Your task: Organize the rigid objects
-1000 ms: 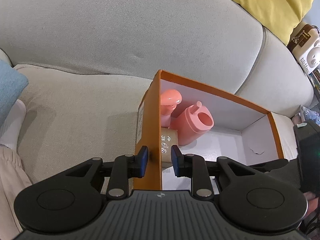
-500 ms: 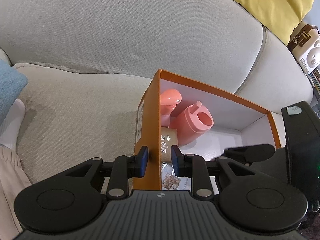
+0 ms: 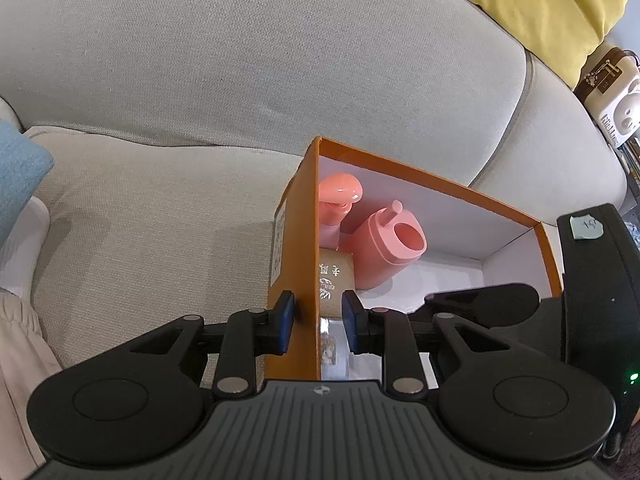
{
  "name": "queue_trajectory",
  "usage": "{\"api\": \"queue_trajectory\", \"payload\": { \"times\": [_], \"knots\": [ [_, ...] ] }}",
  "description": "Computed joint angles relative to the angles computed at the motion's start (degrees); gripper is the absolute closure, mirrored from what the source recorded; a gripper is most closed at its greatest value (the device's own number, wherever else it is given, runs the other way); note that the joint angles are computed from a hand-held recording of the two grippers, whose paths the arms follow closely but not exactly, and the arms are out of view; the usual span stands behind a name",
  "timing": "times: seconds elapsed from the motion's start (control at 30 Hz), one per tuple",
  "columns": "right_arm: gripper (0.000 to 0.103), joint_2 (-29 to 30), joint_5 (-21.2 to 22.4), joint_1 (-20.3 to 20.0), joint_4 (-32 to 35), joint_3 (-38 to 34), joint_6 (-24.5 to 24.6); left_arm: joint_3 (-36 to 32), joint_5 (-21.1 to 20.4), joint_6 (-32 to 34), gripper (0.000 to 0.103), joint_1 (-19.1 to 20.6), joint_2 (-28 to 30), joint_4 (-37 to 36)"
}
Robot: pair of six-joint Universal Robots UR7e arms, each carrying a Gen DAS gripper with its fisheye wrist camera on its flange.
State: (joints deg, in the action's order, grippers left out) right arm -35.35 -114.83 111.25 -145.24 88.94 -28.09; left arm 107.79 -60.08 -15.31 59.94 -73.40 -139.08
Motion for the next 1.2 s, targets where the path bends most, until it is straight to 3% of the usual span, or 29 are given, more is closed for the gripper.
{"api": "queue_trajectory", "payload": {
  "times": [0.1,0.17,0.2,0.3,0.47,0.6,0.77,0.87,1.03,1.2],
  "knots": [
    [0.042,0.3,-1.6,0.4,0.2,-0.3,0.5,0.0,-0.3,-0.1,0.074,0.1,-0.1,0.0],
    [0.042,-0.3,-1.8,0.4,1.1,-0.2,2.0,0.0,-0.3,0.0,0.074,0.1,-0.2,0.1],
    [0.043,-0.3,-1.6,0.4,1.6,-0.3,2.8,0.0,-0.2,0.1,0.074,0.1,-0.3,0.1],
    [0.07,-1.3,0.6,-0.5,3.0,0.5,4.5,0.2,0.0,0.1,0.074,0.0,-0.2,-0.1],
    [0.071,-2.2,2.7,-1.4,-0.2,3.0,4.4,0.1,-0.6,-0.1,0.074,0.3,-0.2,-0.6],
    [0.061,-3.5,-0.2,-1.6,0.7,3.2,4.8,0.0,-0.3,0.3,0.074,0.2,-0.1,-0.4],
    [0.061,-3.9,-7.8,-2.2,-4.3,3.1,5.2,0.1,0.0,0.3,0.074,0.1,-0.2,-0.3],
    [0.061,-3.0,-9.7,-2.9,-6.8,2.3,3.8,0.0,0.1,0.3,0.074,0.1,0.0,-0.2],
    [0.07,-0.3,-10.7,-3.1,-14.4,2.0,-4.2,-0.3,-0.1,0.5,0.074,0.2,0.1,0.3],
    [0.078,3.0,-10.5,-2.7,-14.1,-1.7,-3.4,-0.3,0.3,0.7,0.074,0.1,0.2,0.3]
  ]
}}
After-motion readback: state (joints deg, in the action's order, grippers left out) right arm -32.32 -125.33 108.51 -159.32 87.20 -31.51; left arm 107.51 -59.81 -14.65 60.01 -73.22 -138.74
